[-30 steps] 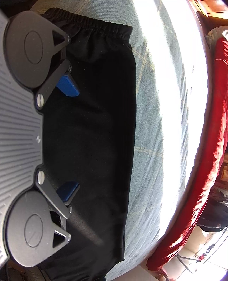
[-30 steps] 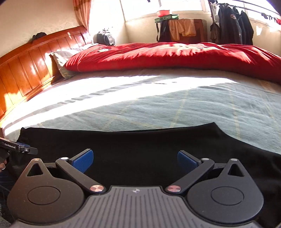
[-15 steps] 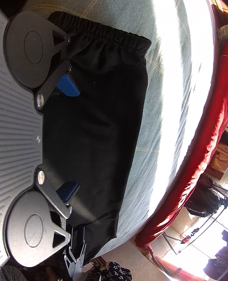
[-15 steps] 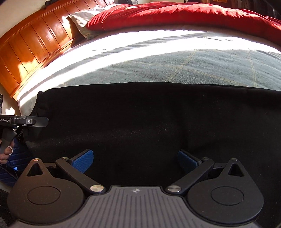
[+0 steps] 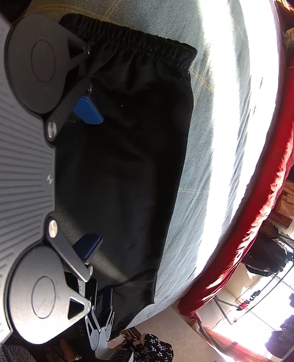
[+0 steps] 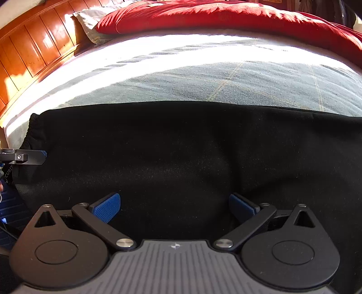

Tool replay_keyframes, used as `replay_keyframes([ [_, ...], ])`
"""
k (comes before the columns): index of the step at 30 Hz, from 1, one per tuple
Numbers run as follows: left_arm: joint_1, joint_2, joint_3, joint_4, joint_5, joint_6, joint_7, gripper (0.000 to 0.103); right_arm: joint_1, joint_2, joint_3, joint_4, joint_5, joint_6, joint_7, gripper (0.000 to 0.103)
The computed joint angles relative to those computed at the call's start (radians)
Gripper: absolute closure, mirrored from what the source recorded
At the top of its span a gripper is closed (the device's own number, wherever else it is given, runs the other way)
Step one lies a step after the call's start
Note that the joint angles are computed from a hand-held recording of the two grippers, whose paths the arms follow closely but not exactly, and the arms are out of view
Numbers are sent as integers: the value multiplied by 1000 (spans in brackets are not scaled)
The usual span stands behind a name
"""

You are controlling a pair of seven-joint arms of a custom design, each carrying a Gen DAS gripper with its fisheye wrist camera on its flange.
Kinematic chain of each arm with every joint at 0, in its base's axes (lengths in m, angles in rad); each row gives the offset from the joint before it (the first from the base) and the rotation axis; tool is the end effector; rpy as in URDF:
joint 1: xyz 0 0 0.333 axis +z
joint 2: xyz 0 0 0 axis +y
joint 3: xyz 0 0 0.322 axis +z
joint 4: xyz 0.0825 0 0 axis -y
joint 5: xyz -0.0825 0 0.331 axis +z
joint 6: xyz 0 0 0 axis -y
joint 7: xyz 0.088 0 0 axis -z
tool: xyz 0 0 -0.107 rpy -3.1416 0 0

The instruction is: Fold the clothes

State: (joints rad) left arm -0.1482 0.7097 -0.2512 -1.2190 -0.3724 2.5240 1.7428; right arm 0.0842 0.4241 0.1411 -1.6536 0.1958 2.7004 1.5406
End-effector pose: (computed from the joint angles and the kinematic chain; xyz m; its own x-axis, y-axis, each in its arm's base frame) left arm 0.7074 -0.2256 0.4544 -0.3214 -0.8573 0.4021 -0.8377 0.0594 -0.5430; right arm 0.6581 0.1274 0.4697 0.1381 -0.9679 -0.2099 -0.8240 0.0053 -0.5666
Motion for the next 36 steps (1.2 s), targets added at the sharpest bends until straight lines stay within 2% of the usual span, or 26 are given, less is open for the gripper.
replay_keyframes([
  [5,-27,-11,30,12,31,-8,-80,1,-13,2,13,-5,19,11,-28,0],
  [10,15,-51,-46,-30,-39,-30,15,0,-9,1,13,-12,11,21,-51,0],
  [13,11,-67,-44,-64,-66,-54,20,0,-12,5,17,-9,13,22,-63,0],
  [18,11,-96,-39,-130,-115,1,3,1,-13,13,14,9,15,11,-69,0],
  [23,14,-141,-32,-178,-118,74,38,1,-10,12,8,34,24,-21,-33,0],
  [27,21,-181,-19,-235,-132,149,21,1,-80,18,86,69,190,-42,-101,0],
  [29,35,-209,-20,-277,-148,193,24,1,-132,38,152,113,332,-76,-185,0],
  [31,54,-238,-29,-324,-178,242,35,1,-159,71,191,181,437,-140,-246,0],
  [34,87,-279,-50,-392,-244,317,57,0,-148,150,198,337,489,-284,-259,0],
  [36,113,-301,-71,-430,-303,359,80,0,-114,215,178,462,476,-381,-231,0],
])
